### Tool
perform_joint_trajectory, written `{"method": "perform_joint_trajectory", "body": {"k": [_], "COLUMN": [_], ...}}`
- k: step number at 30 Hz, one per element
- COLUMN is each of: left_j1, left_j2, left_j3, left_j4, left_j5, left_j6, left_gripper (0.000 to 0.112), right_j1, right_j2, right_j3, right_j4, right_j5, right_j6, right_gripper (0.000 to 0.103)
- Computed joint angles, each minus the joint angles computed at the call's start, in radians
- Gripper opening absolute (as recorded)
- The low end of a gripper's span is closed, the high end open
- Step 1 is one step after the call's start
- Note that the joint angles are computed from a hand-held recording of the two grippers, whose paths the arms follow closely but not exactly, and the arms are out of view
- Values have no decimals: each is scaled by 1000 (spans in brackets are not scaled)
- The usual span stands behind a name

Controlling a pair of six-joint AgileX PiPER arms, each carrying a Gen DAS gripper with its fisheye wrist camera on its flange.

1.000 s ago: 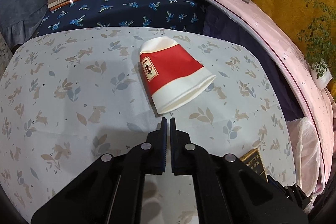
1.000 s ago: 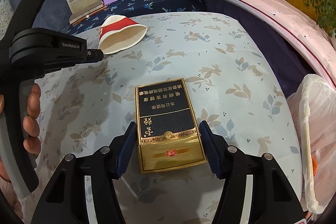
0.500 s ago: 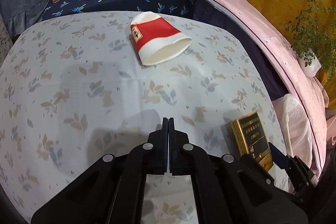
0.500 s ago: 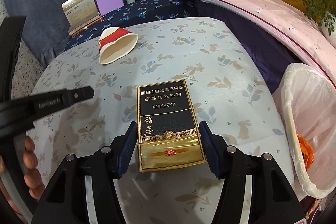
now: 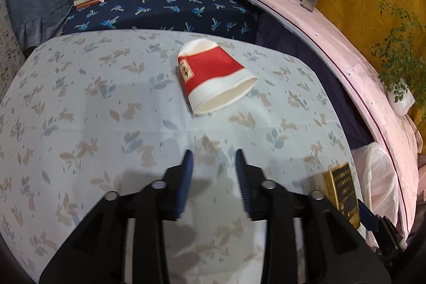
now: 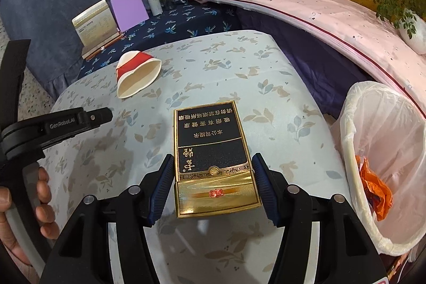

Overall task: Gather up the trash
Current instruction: 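Grasp the red-white paper cup rim with the left gripper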

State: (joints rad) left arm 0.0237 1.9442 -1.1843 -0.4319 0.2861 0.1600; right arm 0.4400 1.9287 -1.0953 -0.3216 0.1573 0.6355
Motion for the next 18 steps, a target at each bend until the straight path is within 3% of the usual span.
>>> {"method": "perform_joint_trajectory", "body": {"k": [6, 8, 13, 18], "left_j1": [-14, -11, 6, 4], "left_j2": [115, 144, 187, 155], "left_j3": [-152, -191, -255, -212], "left_j4": [250, 276, 204, 161], "left_j5": [9, 19, 55, 30], "left_j6": [-226, -251, -178, -136], "left_gripper": [39, 39, 6, 2], "right_j1": [-22, -26, -27, -23], "right_j2": [46, 62, 100, 118], "right_j3": [-75, -99, -158, -185], "right_j4": [181, 230, 313, 348], "right_j5": [17, 24, 43, 51], "right_j6": [-184, -236, -322, -354], "right_gripper": [57, 57, 57, 57]}}
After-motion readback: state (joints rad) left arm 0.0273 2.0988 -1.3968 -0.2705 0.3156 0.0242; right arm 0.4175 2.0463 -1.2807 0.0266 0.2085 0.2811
